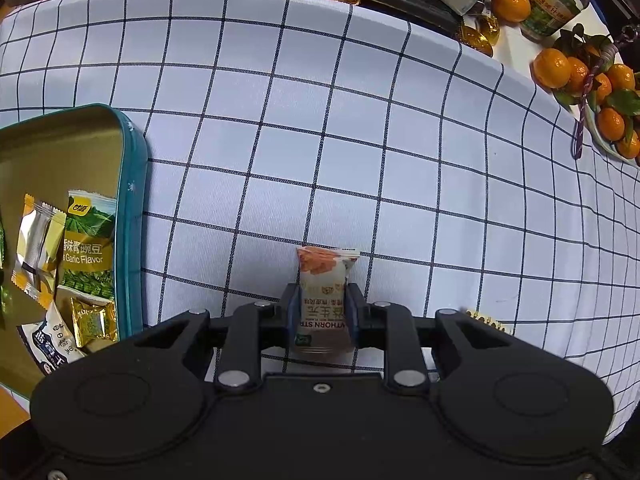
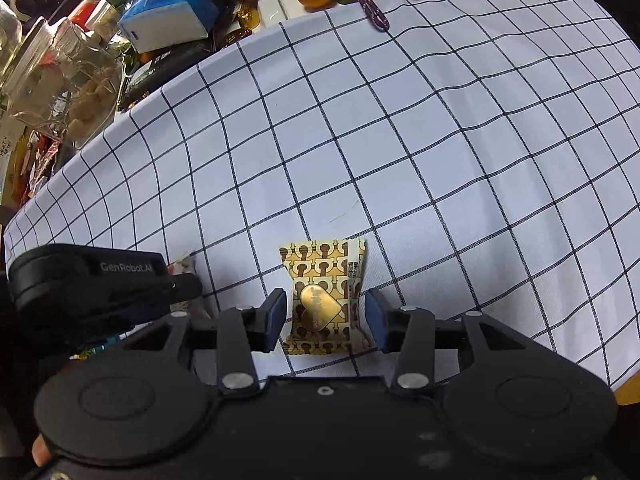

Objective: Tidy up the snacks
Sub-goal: 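Close the left tool on the white-red stick packet and lift it, then carry both held packets over the gold tray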

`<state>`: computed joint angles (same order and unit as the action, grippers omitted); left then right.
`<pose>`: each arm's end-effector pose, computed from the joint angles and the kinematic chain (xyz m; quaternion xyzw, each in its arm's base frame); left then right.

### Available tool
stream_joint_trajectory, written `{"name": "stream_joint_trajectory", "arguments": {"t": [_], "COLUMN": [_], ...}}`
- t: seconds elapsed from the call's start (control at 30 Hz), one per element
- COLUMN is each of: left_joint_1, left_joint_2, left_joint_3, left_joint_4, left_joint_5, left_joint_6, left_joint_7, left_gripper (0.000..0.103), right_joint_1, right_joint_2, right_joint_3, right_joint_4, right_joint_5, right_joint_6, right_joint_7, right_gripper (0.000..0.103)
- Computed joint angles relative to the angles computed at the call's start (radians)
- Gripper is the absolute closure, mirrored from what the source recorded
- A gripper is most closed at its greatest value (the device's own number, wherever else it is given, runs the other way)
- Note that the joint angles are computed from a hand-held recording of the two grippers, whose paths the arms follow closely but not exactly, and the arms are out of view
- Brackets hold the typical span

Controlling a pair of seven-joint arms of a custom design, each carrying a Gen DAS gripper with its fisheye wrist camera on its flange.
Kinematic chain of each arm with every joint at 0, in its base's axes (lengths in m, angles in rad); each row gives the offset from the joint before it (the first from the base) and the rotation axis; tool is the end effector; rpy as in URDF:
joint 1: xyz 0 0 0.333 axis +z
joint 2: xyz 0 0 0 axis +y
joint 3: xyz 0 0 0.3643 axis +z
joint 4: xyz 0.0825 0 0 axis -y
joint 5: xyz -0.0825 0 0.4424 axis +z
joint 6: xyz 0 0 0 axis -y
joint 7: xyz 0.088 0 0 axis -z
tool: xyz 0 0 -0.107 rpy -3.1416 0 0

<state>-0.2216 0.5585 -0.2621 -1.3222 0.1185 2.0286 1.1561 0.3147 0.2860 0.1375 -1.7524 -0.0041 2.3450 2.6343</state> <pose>0.7420 -0.3271 0.4598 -0.6821 0.7264 -0.0823 0.0161 0.6604 0.3108 0.4598 -0.4520 0.8785 0.0128 0.1544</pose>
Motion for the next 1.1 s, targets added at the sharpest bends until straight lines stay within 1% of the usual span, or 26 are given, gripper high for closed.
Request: {"name": "stream_joint_trajectory", "arguments": {"t": [0.13, 0.23, 0.3, 0.43, 0.57, 0.63, 0.8, 1.0, 1.1], "left_joint_1": [-0.009, -0.016, -0.019, -0.017, -0.041, -0.043, -0.015, 0.014, 0.02], "left_joint_2": [0.001, 0.0, -0.003, -0.02, -0.054, -0.07, -0.111, -0.155, -0.174], "left_joint_3": [0.002, 0.003, 0.003, 0.003, 0.02, 0.018, 0.004, 0.016, 0.029], "left_joint_4": [0.0, -0.003, -0.011, -0.044, -0.084, -0.102, -0.139, -0.172, -0.186], "left_joint_5": [0.015, 0.025, 0.03, 0.041, 0.105, 0.118, 0.077, 0.068, 0.085], "left_joint_6": [0.002, 0.008, 0.018, 0.051, 0.076, 0.091, 0.117, 0.151, 0.165], "left_joint_7": [-0.002, -0.004, -0.008, -0.002, -0.026, -0.031, -0.017, -0.016, -0.031], "left_gripper": [0.07, 0.07, 0.072, 0.074, 0.074, 0.074, 0.074, 0.074, 0.074], "right_joint_1": [0.009, 0.015, 0.019, 0.028, 0.029, 0.029, 0.032, 0.034, 0.039], "right_joint_2": [0.017, 0.022, 0.027, 0.029, 0.017, 0.009, -0.011, -0.028, -0.029], "right_joint_3": [-0.002, -0.003, -0.005, -0.01, -0.013, -0.016, -0.027, -0.031, -0.029], "right_joint_4": [0.023, 0.034, 0.042, 0.046, 0.036, 0.036, 0.035, 0.038, 0.046], "right_joint_5": [-0.02, -0.038, -0.051, -0.086, -0.097, -0.106, -0.138, -0.163, -0.176], "right_joint_6": [-0.035, -0.046, -0.058, -0.061, -0.059, -0.063, -0.069, -0.084, -0.095], "right_joint_7": [0.006, 0.008, 0.011, 0.02, 0.031, 0.04, 0.085, 0.132, 0.147], "right_gripper": [0.057, 0.057, 0.057, 0.066, 0.069, 0.069, 0.069, 0.069, 0.07]}}
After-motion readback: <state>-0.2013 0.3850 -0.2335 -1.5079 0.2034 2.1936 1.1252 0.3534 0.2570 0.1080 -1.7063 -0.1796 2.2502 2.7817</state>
